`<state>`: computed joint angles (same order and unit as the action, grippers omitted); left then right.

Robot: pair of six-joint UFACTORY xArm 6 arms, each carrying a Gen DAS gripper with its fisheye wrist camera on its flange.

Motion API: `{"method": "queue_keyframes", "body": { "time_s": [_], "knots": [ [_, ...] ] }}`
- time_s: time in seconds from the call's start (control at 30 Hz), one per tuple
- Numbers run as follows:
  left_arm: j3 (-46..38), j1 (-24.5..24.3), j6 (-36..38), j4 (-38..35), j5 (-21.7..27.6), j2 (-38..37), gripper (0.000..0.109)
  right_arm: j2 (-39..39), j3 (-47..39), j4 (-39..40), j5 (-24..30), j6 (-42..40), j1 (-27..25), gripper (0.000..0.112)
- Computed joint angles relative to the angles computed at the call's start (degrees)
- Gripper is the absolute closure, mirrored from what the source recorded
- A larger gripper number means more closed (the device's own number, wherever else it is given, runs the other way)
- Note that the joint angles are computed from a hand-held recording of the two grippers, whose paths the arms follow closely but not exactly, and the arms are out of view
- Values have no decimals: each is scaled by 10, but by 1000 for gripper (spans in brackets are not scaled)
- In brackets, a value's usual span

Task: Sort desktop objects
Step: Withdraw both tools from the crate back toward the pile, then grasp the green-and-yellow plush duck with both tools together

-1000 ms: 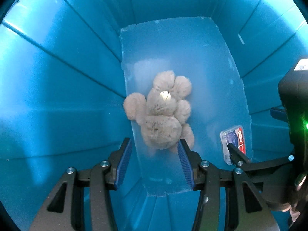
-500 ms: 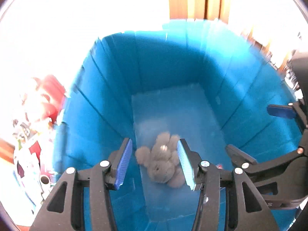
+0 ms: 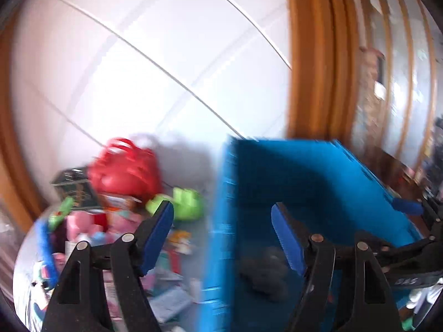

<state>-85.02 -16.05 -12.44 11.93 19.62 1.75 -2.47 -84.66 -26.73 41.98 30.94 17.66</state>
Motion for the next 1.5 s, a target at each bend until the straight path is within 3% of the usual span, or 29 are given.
{"method": "queue_keyframes", "body": {
  "time_s": [0.17,0.23,0.3,0.37,0.53,0.67,0.8,0.9,1.03,1.17,1.3,1.5],
  "knots": [
    [141,82,-97,82,-123,-93,36,-14,49,-24,-115,48,25,9],
    [169,120,-155,138,-133,-118,36,-5,49,-69,-143,97,37,9],
    [197,156,-168,142,-139,-138,36,7,45,-112,-176,143,47,9],
    [225,192,-132,98,-147,-153,36,22,36,-156,-204,191,59,9],
    [261,273,10,-47,-104,-171,36,80,-14,-200,-241,262,91,9],
    [299,344,91,-126,-107,-178,36,142,-80,-159,-218,222,131,9],
    [330,405,98,-125,-117,-176,36,200,-138,-99,-191,158,167,9],
    [342,436,152,-174,-119,-160,36,243,-174,-71,-182,133,192,9],
    [353,447,235,-236,-106,-142,36,277,-192,-32,-167,98,217,9],
    [347,433,402,-366,-79,-122,36,320,-218,20,-127,79,238,9],
    [317,416,568,-481,-23,-87,36,350,-231,29,-96,108,259,9],
    [282,413,736,-562,62,-40,36,383,-247,30,-33,180,291,9]
  ]
}}
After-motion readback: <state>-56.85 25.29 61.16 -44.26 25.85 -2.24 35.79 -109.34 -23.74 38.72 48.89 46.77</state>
